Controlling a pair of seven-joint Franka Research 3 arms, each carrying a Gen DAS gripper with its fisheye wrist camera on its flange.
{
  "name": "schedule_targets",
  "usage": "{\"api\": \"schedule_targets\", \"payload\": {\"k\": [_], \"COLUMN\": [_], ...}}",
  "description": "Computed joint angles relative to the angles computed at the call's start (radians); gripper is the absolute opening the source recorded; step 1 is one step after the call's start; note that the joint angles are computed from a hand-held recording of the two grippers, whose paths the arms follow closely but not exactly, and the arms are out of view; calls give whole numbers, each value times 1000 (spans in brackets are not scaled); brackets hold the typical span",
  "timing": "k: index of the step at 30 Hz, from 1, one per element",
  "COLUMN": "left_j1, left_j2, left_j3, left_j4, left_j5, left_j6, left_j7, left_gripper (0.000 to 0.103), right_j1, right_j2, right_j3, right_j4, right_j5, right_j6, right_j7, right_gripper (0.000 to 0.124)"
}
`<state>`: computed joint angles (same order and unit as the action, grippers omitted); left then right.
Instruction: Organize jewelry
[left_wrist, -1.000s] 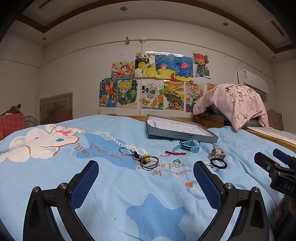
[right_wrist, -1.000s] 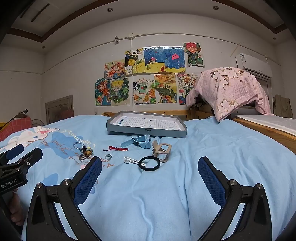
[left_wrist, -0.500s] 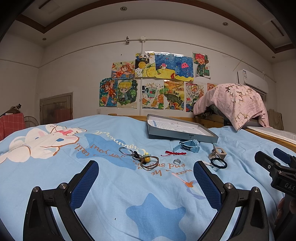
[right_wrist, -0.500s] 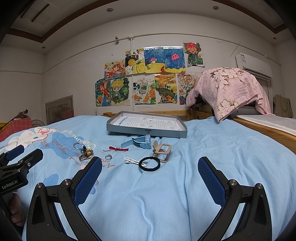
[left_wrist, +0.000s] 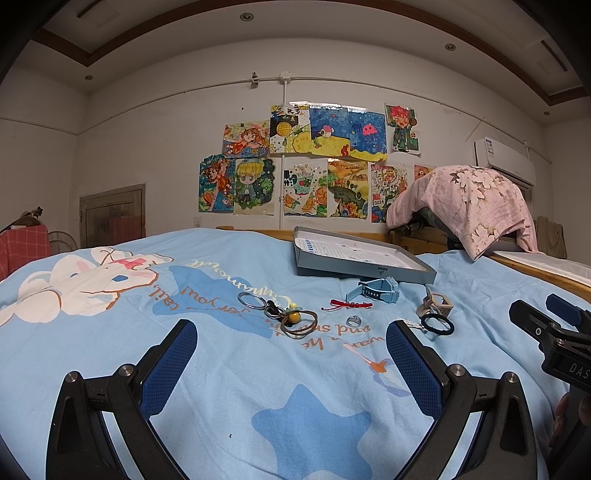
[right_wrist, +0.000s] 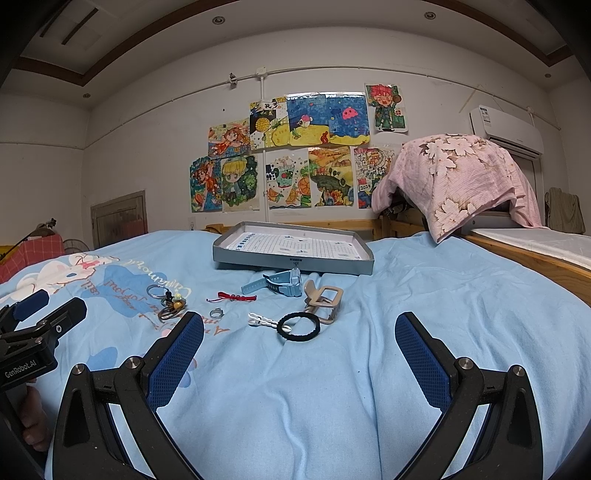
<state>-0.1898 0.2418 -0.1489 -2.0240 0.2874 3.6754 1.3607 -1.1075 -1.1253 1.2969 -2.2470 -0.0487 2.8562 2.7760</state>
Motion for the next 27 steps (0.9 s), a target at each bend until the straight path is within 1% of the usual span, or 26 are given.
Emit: {"api": "schedule_targets", "payload": {"k": [17, 19, 27], "left_j1": [7, -1, 11], "left_j2": [5, -1, 1], "left_j3": [-1, 1, -2], "left_j4": [9, 0, 4], "left_j5": [12, 1, 18], "left_j6": [-4, -1, -4], "left_j7": [-8, 0, -16], "left_gripper": [103, 103, 103], "right_j1": [0, 0, -2], "right_j2": [0, 1, 0], "right_j3": [0, 0, 2], "right_j4": [-2, -3, -3], "right_j5": [-3, -3, -3], "right_j6": [3, 4, 6], "right_j7": [3, 3, 5], "right_gripper": [102, 102, 102]}}
